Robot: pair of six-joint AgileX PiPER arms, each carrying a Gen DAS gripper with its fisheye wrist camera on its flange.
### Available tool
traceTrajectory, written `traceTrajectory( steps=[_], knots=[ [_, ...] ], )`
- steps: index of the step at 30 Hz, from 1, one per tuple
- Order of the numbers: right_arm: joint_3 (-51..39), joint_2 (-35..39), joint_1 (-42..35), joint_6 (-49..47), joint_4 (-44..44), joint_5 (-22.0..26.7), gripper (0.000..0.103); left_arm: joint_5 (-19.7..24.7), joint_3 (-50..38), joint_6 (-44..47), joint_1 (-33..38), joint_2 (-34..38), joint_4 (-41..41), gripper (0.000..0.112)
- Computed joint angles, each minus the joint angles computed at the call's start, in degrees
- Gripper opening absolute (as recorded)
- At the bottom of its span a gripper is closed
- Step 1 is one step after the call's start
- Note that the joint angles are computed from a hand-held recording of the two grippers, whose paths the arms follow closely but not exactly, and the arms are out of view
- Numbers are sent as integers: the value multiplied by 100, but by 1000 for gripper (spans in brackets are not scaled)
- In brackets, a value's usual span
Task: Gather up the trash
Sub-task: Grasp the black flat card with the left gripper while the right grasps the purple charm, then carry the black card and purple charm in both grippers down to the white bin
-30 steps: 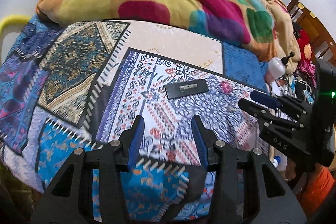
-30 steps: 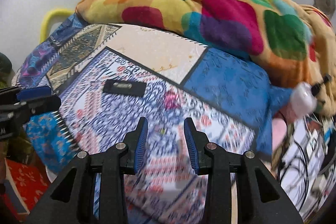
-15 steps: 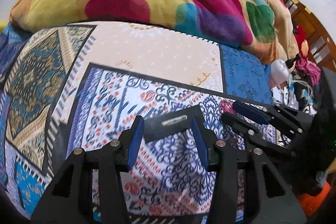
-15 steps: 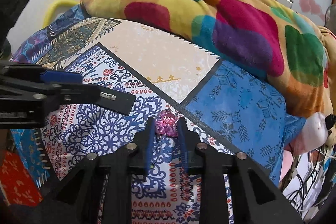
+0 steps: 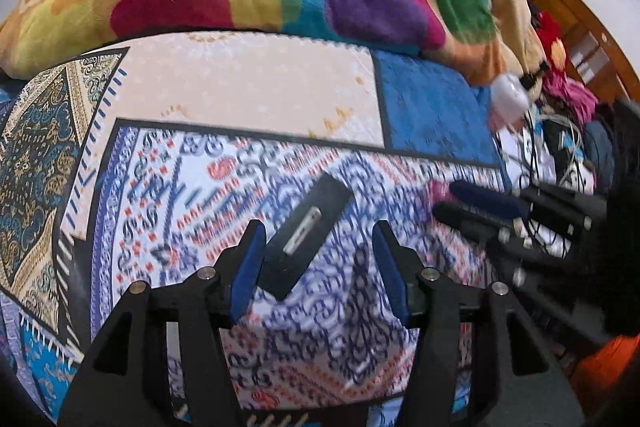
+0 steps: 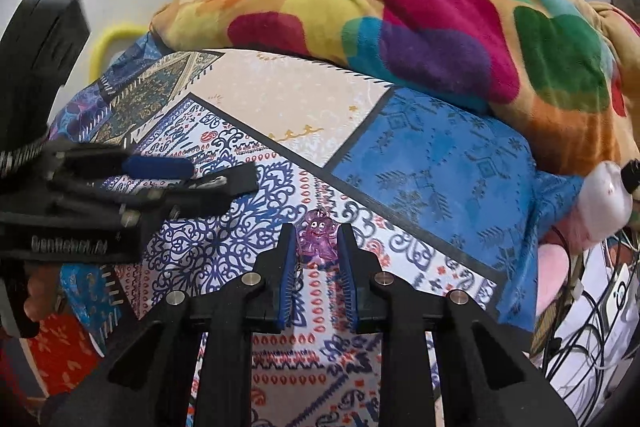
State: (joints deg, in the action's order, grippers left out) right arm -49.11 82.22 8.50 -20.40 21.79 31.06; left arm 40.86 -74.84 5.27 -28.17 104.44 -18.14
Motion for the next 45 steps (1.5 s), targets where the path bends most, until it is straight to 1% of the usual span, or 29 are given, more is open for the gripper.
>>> traceTrajectory(
  steps=[2, 4, 6, 8, 9, 11, 12, 14, 20, 21, 25, 30, 33, 35, 40, 41, 45],
  knots=[
    [-5, -66, -11, 69, -67, 75, 19, -23, 137, 8, -96, -106, 92, 53],
    [-18, -93, 14, 171, -132, 89, 19, -42, 148, -220, -222, -107, 415, 50],
    [-46, -97, 31, 269, -190, 112, 19, -100, 96, -753, -393, -64, 1009, 37],
    [-97, -78, 51, 409, -291, 140, 19, -165, 7, -1226, -541, 24, 1597, 29],
    [-116, -75, 71, 511, -380, 147, 19, -161, -60, -1401, -623, 81, 1873, 28],
    [-117, -118, 115, 712, -539, 162, 19, -217, -88, -1594, -723, 102, 2162, 28],
    [-125, -137, 127, 776, -574, 181, 19, -286, -39, -1561, -747, 76, 2192, 25],
    [-151, -173, 167, 931, -673, 228, 19, -389, 58, -1616, -779, 33, 2286, 25],
    [-278, -381, 337, 1381, -966, 424, 19, -370, 383, -1734, -614, -239, 1908, 24],
    [-303, -421, 380, 1461, -1022, 455, 19, -394, 526, -1706, -539, -374, 1753, 24],
    [-474, -646, 659, 1921, -1368, 678, 19, -402, 977, -1983, -507, -948, 1885, 24],
    [-674, -1021, 1100, 2557, -1830, 977, 19, -91, 1374, -2340, -506, -1912, 2202, 24],
    [-883, -1239, 1473, 3004, -2159, 1217, 19, 265, 1474, -2662, -583, -2520, 2491, 24],
    [-1020, -1350, 1762, 3327, -2425, 1367, 19, 411, 1419, -2821, -637, -2703, 2583, 24],
    [-1414, -1553, 2695, 4278, -3236, 1819, 19, 989, 1540, -3240, -764, -3601, 2912, 24],
    [-1502, -1578, 2920, 4499, -3422, 1924, 19, 1168, 1582, -3371, -838, -3845, 3063, 24],
    [-1793, -1615, 3801, 5306, -4048, 2324, 19, 1651, 1732, -3716, -1100, -4533, 3438, 24]
  ],
)
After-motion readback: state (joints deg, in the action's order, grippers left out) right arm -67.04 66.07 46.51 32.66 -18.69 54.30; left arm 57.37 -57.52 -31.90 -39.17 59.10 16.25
